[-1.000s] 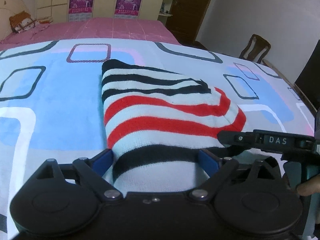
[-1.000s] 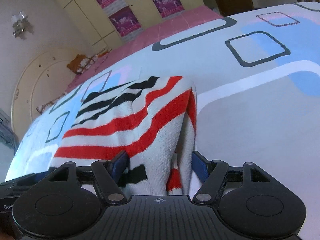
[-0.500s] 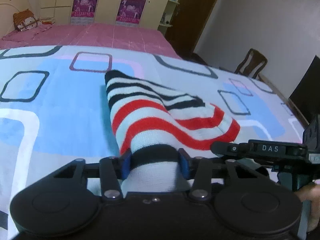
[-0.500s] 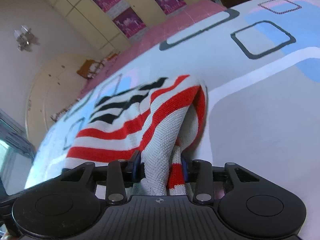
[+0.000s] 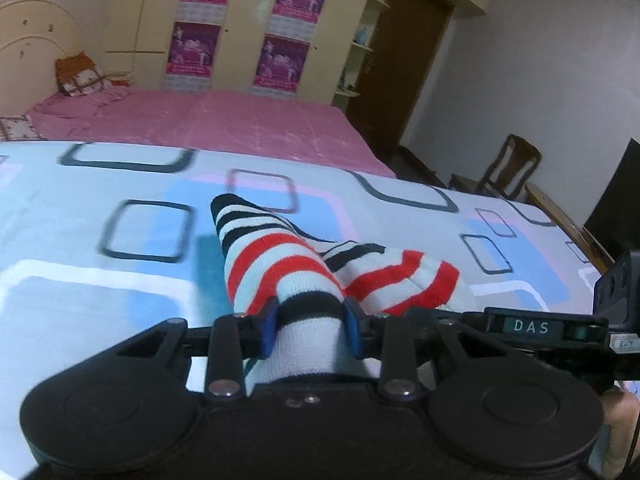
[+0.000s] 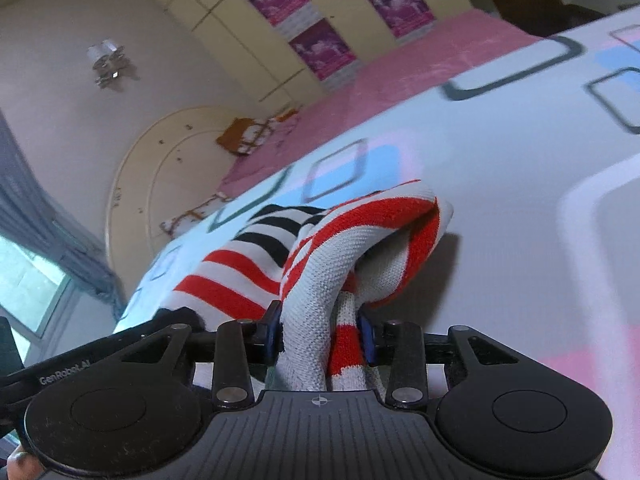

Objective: Fold small clothes
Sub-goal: 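Lift the bundle end with both grippers and fold it over the bundle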

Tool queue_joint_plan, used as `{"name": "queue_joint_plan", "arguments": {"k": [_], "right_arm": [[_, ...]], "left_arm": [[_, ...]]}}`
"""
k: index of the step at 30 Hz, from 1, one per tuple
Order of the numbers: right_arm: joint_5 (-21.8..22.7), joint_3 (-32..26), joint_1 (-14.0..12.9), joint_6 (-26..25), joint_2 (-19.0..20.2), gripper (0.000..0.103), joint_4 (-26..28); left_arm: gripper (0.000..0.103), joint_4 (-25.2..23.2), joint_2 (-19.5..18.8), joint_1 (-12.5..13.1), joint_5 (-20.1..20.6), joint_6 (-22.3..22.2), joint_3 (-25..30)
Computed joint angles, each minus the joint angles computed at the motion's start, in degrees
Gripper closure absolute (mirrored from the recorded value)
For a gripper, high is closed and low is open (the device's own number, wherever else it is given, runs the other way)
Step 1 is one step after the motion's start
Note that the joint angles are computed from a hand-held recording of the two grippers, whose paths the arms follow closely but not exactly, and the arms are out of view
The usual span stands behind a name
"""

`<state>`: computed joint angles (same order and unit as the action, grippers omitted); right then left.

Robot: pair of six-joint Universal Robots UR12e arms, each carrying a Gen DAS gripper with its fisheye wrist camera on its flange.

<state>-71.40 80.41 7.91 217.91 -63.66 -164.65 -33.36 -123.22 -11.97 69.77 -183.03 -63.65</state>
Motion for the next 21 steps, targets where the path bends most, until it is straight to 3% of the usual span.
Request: {"name": "queue_joint_plan", "arguments": {"k": [9,16,19,21], "right_arm": [[-6.99,-15.3,8.55,4.94,9.79,0.066,1.47],[-8.45,-28.74,12.61,5.08,18.63,0.067,5.44],[-10.27,-30.22,13.25,3.66,19.7,0.067,7.2],[-11.13,-30.07,13.35,3.0,19.59,0.067,8.68]], "left_arm": [[0.07,1.86,1.99,8.93,-5.77,4.17,-3.23],[0.075,1.56,1.07,12.72,-3.36,7.08,-2.95],[0.075,0.9,1.09,13.37,-1.0,8.8,-4.24],[0.073,1.33,1.35,13.83,-1.5,9.56,-5.35]]}}
